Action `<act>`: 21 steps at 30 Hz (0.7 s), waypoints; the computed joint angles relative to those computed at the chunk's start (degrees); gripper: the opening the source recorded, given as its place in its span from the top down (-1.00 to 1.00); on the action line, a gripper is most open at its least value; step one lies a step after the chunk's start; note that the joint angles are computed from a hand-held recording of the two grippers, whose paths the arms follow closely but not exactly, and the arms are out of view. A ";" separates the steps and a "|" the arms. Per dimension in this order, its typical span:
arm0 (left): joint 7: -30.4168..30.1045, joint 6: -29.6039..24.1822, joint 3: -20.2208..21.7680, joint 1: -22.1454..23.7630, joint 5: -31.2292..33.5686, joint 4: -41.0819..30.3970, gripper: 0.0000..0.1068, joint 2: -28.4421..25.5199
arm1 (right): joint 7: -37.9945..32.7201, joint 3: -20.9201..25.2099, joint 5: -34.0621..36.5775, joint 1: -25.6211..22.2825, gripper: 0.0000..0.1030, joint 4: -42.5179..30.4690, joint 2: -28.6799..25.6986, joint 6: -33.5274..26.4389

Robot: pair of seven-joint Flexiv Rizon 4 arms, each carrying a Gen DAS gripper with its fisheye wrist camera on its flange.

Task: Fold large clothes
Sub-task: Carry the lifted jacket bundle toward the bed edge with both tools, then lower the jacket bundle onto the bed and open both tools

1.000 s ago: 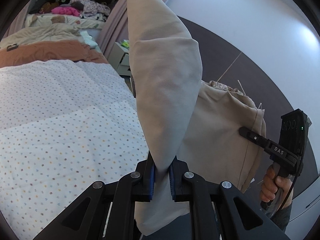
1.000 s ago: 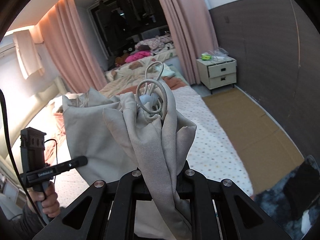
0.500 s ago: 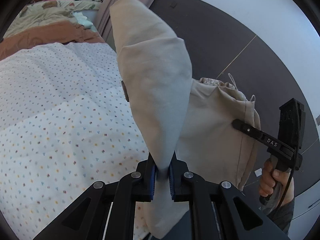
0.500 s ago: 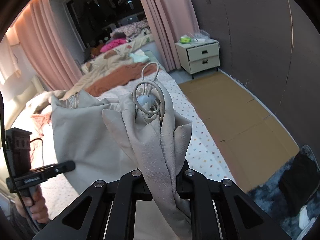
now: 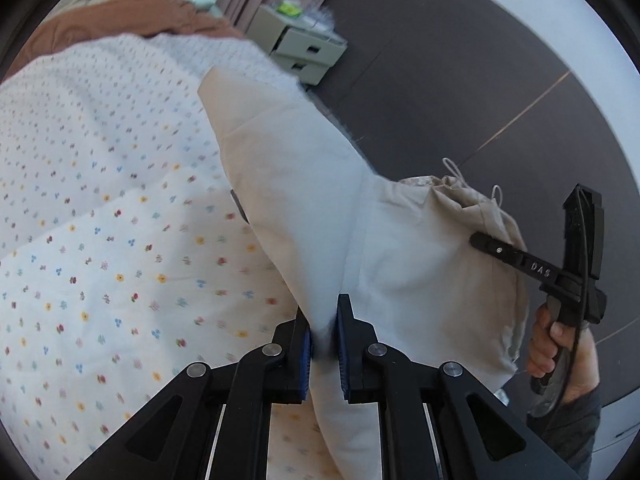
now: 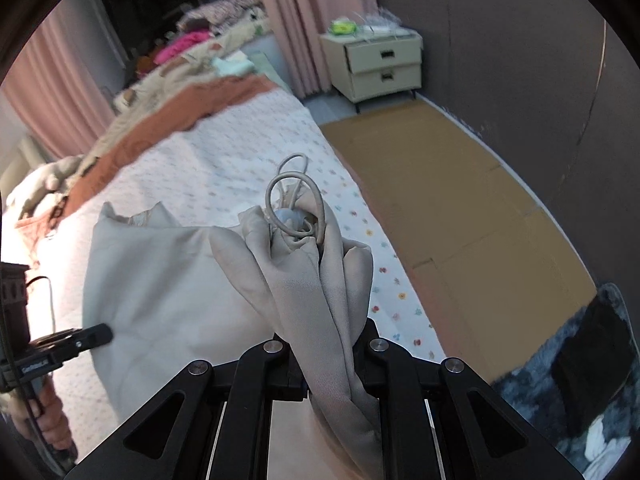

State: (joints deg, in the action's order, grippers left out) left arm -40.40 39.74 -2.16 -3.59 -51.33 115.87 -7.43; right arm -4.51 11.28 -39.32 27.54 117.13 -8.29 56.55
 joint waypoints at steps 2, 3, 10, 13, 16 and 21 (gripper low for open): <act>-1.91 0.73 -0.03 0.01 2.90 -1.15 0.73 -2.00 | -1.42 -0.15 1.38 0.58 0.51 -2.02 -2.22 -5.95; -2.54 0.68 -0.06 0.19 3.99 -1.58 0.68 -2.77 | -1.17 -0.38 1.83 0.93 0.29 -2.88 -2.99 -8.79; 0.99 1.94 -0.19 1.36 2.20 0.74 -0.18 -1.63 | 8.73 0.33 -4.72 2.45 -0.40 0.65 2.27 -17.09; 1.53 0.52 0.33 1.54 1.84 1.70 -0.19 -0.38 | 13.76 2.81 -4.42 1.50 -0.40 4.59 7.97 -17.93; 2.42 -0.93 0.64 1.76 1.74 1.89 -0.19 -0.10 | 19.20 6.74 -1.65 1.80 -0.40 7.71 13.45 -23.27; 3.27 -2.71 1.56 1.46 2.44 4.34 -0.19 2.49 | 31.45 12.38 4.82 2.61 -0.40 16.02 21.54 -22.19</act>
State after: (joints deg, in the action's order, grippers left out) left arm -37.13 37.03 -0.59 -2.12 -48.89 120.21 -4.94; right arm 26.94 23.66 -34.50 30.15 133.15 13.25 34.36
